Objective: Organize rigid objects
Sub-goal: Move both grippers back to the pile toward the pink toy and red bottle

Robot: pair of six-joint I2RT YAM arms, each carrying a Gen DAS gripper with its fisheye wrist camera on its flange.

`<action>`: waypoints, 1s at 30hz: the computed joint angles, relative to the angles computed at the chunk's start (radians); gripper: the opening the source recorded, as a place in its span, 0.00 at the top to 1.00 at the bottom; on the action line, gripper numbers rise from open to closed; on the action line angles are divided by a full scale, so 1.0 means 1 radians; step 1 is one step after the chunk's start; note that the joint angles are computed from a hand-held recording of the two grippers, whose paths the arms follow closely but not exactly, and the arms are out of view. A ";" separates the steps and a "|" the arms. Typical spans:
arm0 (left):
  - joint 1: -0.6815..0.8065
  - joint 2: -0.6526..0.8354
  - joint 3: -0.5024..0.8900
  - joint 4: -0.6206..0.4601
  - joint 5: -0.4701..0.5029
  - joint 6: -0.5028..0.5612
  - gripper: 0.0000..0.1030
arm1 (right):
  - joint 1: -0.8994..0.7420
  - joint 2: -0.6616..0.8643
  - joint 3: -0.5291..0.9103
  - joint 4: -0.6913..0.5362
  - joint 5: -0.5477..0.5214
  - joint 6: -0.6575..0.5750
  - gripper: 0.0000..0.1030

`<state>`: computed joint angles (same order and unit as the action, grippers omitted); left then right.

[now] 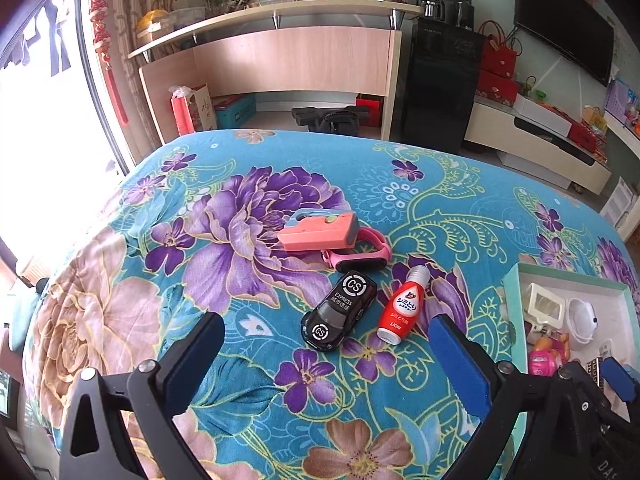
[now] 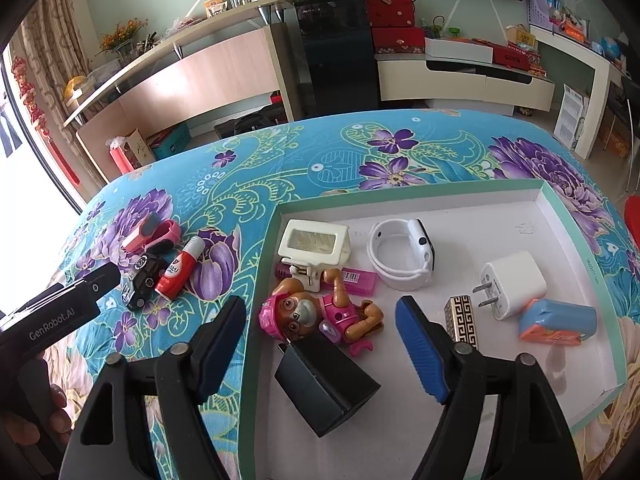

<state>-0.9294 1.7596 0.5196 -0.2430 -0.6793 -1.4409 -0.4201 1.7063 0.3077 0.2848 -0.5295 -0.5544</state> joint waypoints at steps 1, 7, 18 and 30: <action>0.001 -0.007 -0.006 -0.001 -0.003 -0.006 0.00 | 0.008 0.002 -0.008 0.016 0.000 0.001 0.10; 0.019 -0.026 -0.035 -0.029 -0.014 -0.044 0.00 | 0.029 -0.005 -0.032 0.065 -0.014 0.028 0.08; 0.144 -0.110 -0.081 -0.020 -0.010 0.015 0.00 | 0.088 0.045 -0.027 0.161 -0.037 0.136 0.08; 0.301 -0.082 -0.132 0.199 0.036 0.205 0.00 | 0.190 0.084 -0.031 0.244 0.018 0.244 0.08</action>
<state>-0.6287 1.6773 0.3873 -0.0438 -0.6434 -1.2354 -0.2298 1.7907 0.2764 0.5284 -0.5118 -0.3108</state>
